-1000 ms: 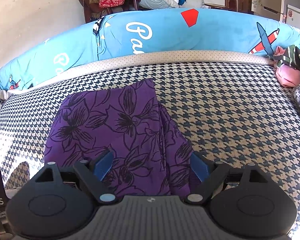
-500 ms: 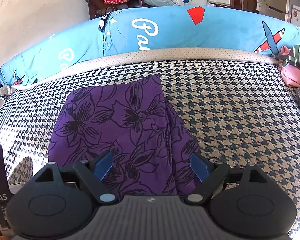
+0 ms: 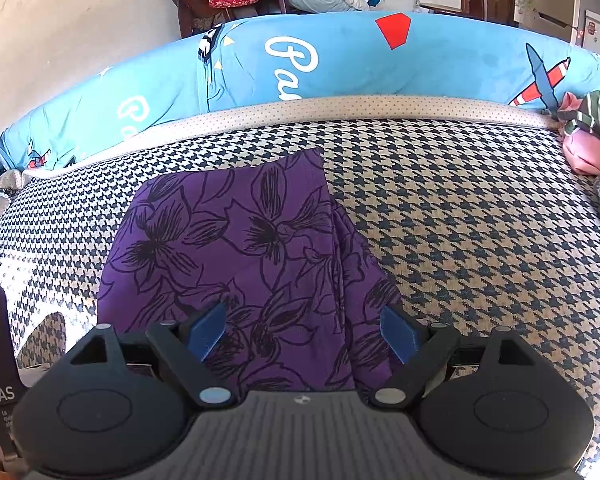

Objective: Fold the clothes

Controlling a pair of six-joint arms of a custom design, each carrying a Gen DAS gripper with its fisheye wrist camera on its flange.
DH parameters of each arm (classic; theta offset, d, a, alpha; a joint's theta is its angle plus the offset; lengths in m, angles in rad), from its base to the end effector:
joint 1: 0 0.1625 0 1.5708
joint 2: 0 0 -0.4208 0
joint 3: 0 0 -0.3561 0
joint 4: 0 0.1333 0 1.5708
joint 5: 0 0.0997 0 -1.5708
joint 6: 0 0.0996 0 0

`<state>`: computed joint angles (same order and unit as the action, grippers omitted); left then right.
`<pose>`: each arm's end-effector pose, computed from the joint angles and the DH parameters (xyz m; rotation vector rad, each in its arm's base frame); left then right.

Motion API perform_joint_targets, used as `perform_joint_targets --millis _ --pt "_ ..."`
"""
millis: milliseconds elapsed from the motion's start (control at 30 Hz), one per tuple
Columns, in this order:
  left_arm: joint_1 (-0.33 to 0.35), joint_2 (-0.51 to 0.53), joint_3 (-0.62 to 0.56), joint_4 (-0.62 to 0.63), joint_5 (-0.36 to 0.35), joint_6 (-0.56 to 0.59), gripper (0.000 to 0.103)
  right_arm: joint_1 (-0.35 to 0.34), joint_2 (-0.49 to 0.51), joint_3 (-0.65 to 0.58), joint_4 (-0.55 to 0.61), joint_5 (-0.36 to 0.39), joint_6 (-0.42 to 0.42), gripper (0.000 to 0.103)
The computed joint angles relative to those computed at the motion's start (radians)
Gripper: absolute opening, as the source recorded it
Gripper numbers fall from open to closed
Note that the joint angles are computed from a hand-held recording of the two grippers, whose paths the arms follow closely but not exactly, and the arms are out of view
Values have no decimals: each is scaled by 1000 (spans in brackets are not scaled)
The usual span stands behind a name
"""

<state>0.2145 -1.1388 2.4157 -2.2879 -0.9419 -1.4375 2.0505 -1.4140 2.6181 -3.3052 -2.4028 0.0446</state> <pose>-0.2728 -0.2558 0.0826 0.1275 2.4210 -0.6532 0.1975 -0.2504 0.2383 0.2296 -2.3318 0.8765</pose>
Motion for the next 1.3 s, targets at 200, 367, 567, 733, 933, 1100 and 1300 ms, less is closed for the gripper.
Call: perform_joint_targets --millis 200,367,567,733,933,1100,1300 --pt "7 3 -1 -4 1 7 103 -7 -8 0 11 14 -6 85" --pt "3 17 8 -33 -5 6 103 -92 -73 0 78 135 -19 85" --pt "34 -11 24 -75 -19 54 103 -231 -170 11 77 234 -50 85" --pt "25 -40 36 -72 -7 71 103 -383 -283 29 111 347 -15 86" --pt "-19 -74 7 42 34 62 103 -468 -324 36 144 419 11 86" --pt "-44 -128 3 99 56 18 103 -472 -308 38 121 426 -59 86" --pt "-18 -163 11 107 66 115 103 -519 -347 42 141 448 -30 87"
